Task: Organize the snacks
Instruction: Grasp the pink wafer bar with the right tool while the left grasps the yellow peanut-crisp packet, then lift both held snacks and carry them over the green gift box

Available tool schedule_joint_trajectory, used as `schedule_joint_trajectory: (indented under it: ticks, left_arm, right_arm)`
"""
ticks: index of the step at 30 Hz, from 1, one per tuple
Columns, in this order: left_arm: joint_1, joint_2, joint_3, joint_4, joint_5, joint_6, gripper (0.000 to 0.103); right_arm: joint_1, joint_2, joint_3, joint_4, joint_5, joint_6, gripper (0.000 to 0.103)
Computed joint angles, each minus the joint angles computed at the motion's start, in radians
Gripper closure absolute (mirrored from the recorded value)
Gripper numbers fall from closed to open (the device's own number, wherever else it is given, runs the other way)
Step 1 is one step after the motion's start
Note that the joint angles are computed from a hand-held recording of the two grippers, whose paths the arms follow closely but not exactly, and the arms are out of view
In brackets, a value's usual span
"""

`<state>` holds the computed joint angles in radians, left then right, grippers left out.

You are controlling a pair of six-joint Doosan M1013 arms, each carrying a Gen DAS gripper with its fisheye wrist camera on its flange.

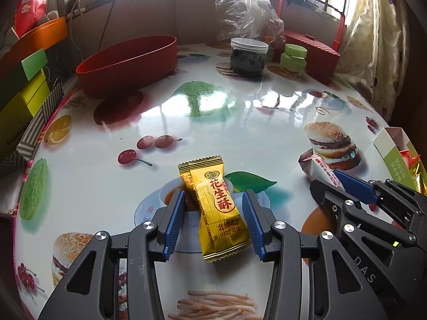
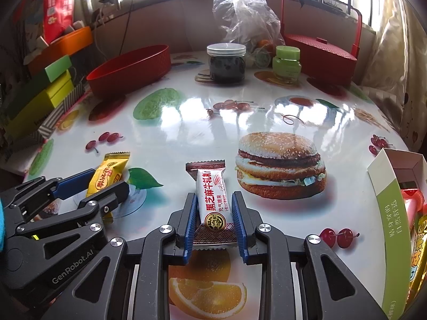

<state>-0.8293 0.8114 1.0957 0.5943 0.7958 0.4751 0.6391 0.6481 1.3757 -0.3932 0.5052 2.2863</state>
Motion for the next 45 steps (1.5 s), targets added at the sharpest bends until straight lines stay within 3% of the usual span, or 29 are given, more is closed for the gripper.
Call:
schedule_joint_trajectory:
  ticks: [2, 10, 45]
  left_arm:
    - [-0.001, -0.002, 0.005, 0.011, 0.000, -0.011, 0.071]
    - [0.001, -0.014, 0.029, 0.026, -0.025, -0.043, 0.076]
    - [-0.021, -0.049, 0.067, 0.081, -0.080, -0.094, 0.077]
  right_arm:
    - [0.000, 0.000, 0.000, 0.000, 0.000, -0.001, 0.078]
    - [0.002, -0.001, 0.001, -0.013, 0.003, 0.015, 0.078]
    - [-0.006, -0.064, 0.085, -0.118, -0.033, 0.170, 0.081]
